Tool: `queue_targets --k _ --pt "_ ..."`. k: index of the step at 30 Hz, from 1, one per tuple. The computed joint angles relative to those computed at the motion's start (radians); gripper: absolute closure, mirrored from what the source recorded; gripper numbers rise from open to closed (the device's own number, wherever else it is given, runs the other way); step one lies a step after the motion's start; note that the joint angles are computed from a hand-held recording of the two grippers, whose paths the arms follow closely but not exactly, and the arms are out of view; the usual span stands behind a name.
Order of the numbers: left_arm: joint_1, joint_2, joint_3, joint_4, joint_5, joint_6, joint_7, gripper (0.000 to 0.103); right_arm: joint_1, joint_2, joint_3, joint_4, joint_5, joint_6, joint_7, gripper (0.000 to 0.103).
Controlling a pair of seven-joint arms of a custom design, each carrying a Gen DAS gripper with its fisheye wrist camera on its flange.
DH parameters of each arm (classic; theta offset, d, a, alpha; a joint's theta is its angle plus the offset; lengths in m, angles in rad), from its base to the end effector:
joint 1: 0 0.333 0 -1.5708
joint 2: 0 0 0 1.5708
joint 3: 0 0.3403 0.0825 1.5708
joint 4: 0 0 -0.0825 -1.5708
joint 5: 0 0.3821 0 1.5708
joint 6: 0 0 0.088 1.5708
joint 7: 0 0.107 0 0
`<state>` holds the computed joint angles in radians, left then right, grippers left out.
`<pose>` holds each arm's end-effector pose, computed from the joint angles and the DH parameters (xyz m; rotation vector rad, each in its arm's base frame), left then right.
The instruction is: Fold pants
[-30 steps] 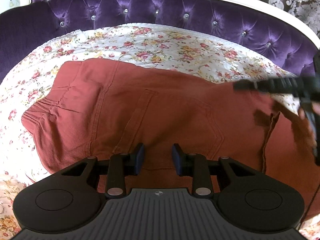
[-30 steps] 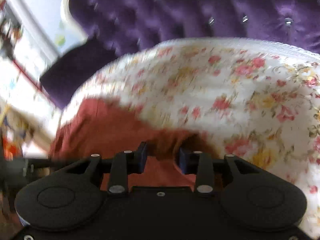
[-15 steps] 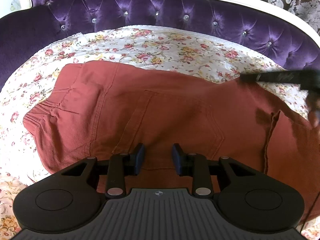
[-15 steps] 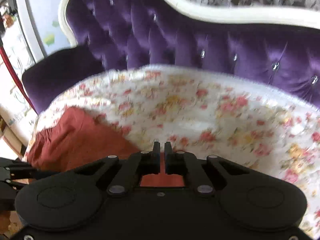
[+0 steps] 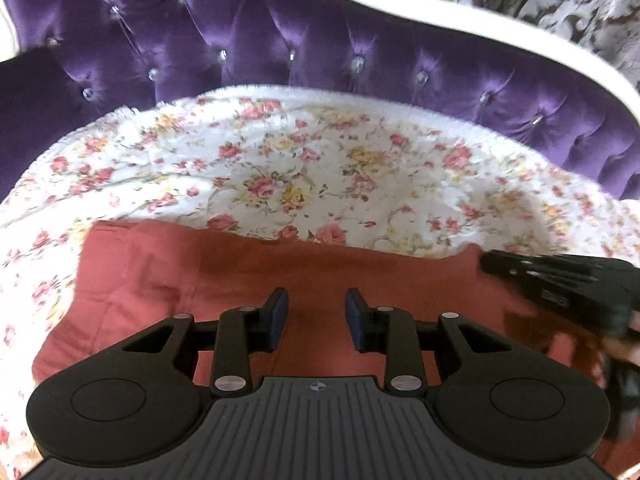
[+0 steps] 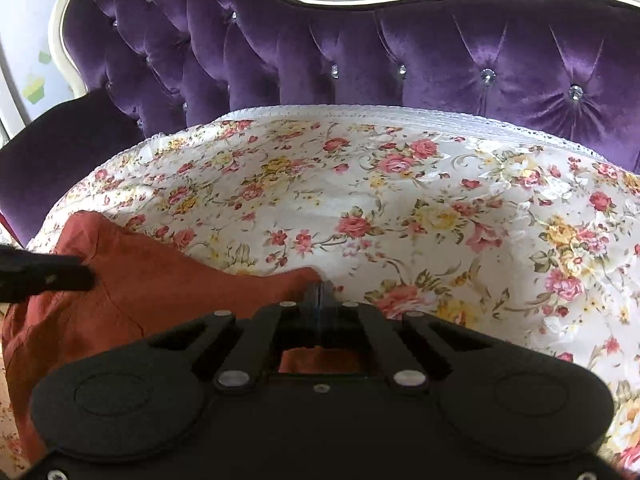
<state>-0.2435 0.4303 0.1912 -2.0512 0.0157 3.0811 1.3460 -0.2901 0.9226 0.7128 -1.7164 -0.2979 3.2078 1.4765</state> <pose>0.6479 -0.0454 0.3224 -1.9795 1.7637 -0.5982 0.6986 0.2131 0.2610 -1.8866 1.2736 -0.2292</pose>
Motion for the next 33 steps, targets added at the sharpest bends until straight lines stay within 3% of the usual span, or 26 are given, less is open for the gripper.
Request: queue_targets --k 1,2,3,4,5,8,11,15,20,22,30,33 --pt "-0.03 0.033 0.038 0.035 0.016 -0.029 -0.018 0.073 0.0 0.001 0.0 0.0 0.0 0.004 -0.001 0.103" --pt "-0.089 0.067 0.111 0.064 0.048 -0.057 -0.062 0.072 0.002 0.002 -0.002 -0.001 -0.001 0.009 -0.001 0.103" --pt "-0.141 0.1 0.179 0.08 0.101 -0.061 -0.13 0.07 0.0 -0.003 -0.003 -0.009 -0.005 0.014 0.0 0.103" --pt "-0.159 0.12 0.213 0.08 0.127 -0.018 -0.163 0.07 0.007 -0.007 -0.01 -0.008 -0.007 0.015 0.004 0.103" --pt "-0.153 0.125 0.212 0.09 0.11 -0.025 -0.147 0.07 0.017 -0.016 -0.023 -0.008 -0.008 0.014 0.01 0.103" --pt "-0.07 0.109 0.132 0.127 0.088 -0.1 -0.132 0.071 0.066 -0.056 -0.079 -0.014 -0.011 0.017 0.021 0.1" --pt "-0.06 0.067 0.134 0.104 0.126 -0.12 -0.171 0.071 0.071 -0.109 -0.101 -0.087 -0.03 0.113 0.056 0.088" --pt "-0.07 -0.027 0.167 0.008 0.2 -0.104 -0.247 0.071 0.039 -0.184 -0.093 -0.209 -0.077 0.223 0.123 0.085" --pt "-0.175 -0.119 0.301 -0.09 0.419 -0.144 -0.428 0.071 0.056 -0.303 -0.136 -0.365 -0.123 0.322 0.183 0.085" --pt "-0.194 -0.153 0.329 -0.126 0.5 -0.149 -0.499 0.071 0.089 -0.347 -0.174 -0.409 -0.128 0.329 0.198 0.085" --pt "-0.118 -0.238 0.267 -0.216 0.617 -0.145 -0.593 0.071 0.244 -0.426 -0.325 -0.515 -0.115 0.333 0.274 0.085" --pt "-0.077 -0.255 0.233 -0.239 0.634 -0.138 -0.608 0.071 0.297 -0.432 -0.373 -0.515 -0.123 0.275 0.302 0.084"
